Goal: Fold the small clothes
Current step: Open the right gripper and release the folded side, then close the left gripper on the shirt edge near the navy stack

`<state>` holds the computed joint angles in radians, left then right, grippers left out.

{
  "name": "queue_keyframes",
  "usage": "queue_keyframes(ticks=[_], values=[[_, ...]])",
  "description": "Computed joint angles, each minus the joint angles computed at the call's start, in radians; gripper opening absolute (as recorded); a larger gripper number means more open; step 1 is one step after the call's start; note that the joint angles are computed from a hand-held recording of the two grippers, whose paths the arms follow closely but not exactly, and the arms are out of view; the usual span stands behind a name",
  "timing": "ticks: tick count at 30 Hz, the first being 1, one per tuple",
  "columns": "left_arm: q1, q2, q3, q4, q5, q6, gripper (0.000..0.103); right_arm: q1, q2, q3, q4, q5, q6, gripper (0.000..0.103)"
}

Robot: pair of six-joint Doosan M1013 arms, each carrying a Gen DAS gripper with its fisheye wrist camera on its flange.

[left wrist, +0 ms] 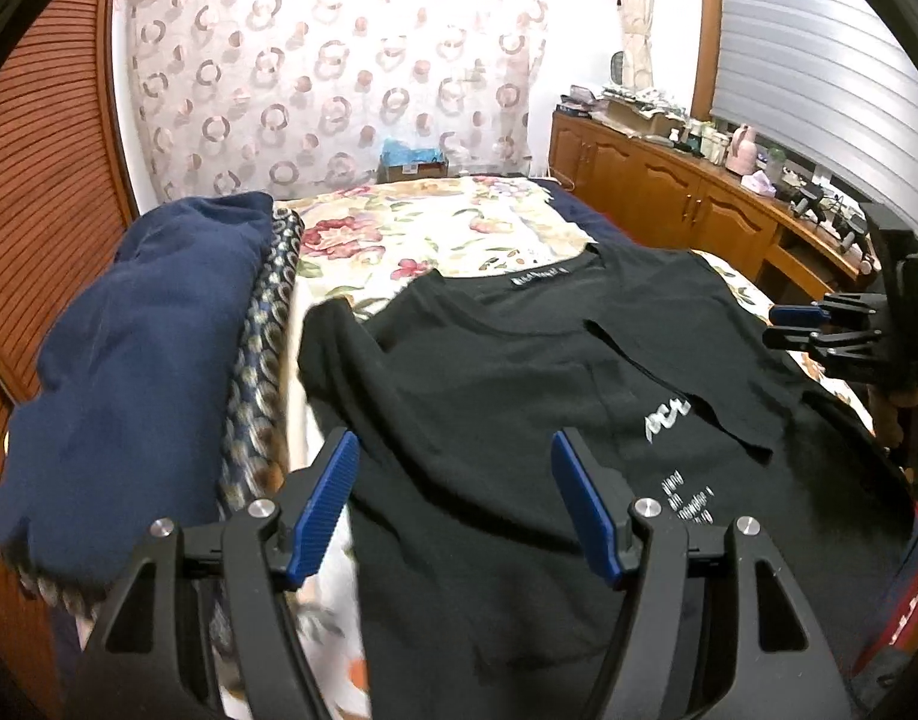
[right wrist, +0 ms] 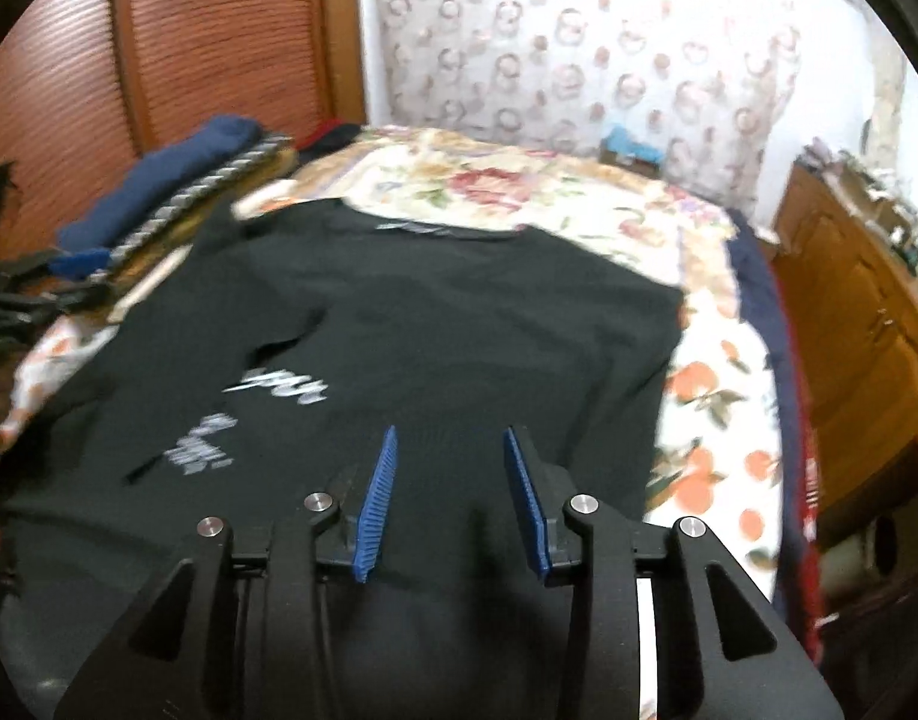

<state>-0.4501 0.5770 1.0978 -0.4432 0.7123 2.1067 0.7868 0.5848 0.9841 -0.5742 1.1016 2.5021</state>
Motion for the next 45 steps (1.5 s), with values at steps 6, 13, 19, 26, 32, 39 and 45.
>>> queue_keyframes(ticks=[6,13,19,26,32,39,45], values=[[-0.012,0.096,-0.189,0.167,0.128,-0.115,0.057,-0.048,-0.005,0.02,-0.043,0.031,0.042,0.037],[-0.03,0.226,-0.419,0.335,0.307,-0.235,0.042,-0.086,-0.016,0.042,-0.047,-0.002,0.031,0.04],[-0.042,0.297,-0.539,0.406,0.414,-0.28,0.043,-0.103,-0.032,0.07,-0.054,-0.036,0.043,0.042],[-0.046,0.315,-0.562,0.396,0.425,-0.23,0.02,-0.128,-0.037,0.081,-0.012,-0.057,0.019,0.052],[-0.029,0.264,-0.493,0.366,0.288,-0.243,0.003,-0.158,-0.025,0.074,0.053,-0.039,-0.005,0.053],[0.004,0.241,-0.478,0.337,0.213,-0.272,0.002,-0.181,-0.014,0.064,0.093,-0.028,0.005,0.053],[0.021,0.221,-0.44,0.279,0.168,-0.25,0.002,-0.192,0.001,0.041,0.102,-0.03,0.016,0.053]])
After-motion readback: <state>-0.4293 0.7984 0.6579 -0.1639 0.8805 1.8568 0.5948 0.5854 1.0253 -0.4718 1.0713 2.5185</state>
